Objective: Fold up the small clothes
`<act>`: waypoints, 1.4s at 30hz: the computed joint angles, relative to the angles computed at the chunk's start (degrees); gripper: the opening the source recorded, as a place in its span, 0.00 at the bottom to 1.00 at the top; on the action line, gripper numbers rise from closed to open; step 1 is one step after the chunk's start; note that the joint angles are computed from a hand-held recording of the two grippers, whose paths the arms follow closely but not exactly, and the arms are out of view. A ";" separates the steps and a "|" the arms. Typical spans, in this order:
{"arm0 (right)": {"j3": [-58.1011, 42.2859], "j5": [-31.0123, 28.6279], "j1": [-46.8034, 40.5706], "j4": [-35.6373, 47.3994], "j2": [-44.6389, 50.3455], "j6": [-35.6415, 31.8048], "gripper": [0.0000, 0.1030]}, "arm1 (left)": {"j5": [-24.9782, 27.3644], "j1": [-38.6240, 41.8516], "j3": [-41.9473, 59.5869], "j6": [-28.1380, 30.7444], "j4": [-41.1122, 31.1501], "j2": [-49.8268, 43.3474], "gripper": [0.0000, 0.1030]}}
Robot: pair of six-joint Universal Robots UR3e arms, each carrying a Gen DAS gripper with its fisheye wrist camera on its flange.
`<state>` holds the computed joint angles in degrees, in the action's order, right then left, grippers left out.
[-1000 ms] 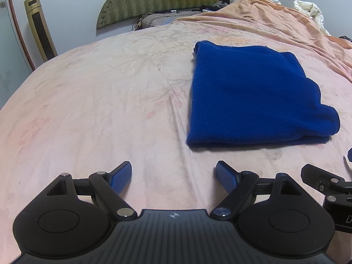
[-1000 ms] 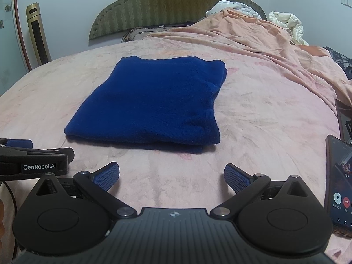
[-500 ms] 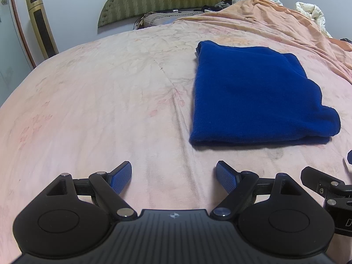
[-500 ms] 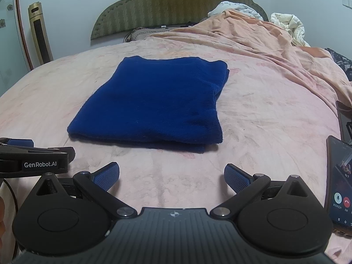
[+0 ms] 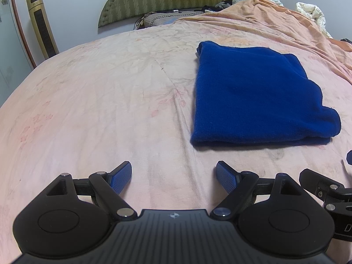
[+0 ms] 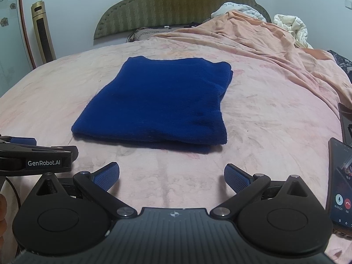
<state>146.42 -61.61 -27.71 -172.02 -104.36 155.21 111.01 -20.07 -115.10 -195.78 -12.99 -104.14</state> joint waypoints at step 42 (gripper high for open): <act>-0.31 1.79 -1.89 0.48 1.42 -1.83 0.99 | 0.96 -0.16 1.13 0.17 -0.34 -0.95 0.82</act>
<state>146.11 -59.81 -29.60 -171.54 -102.95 153.39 111.96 -20.24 -113.97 -195.61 -13.34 -105.09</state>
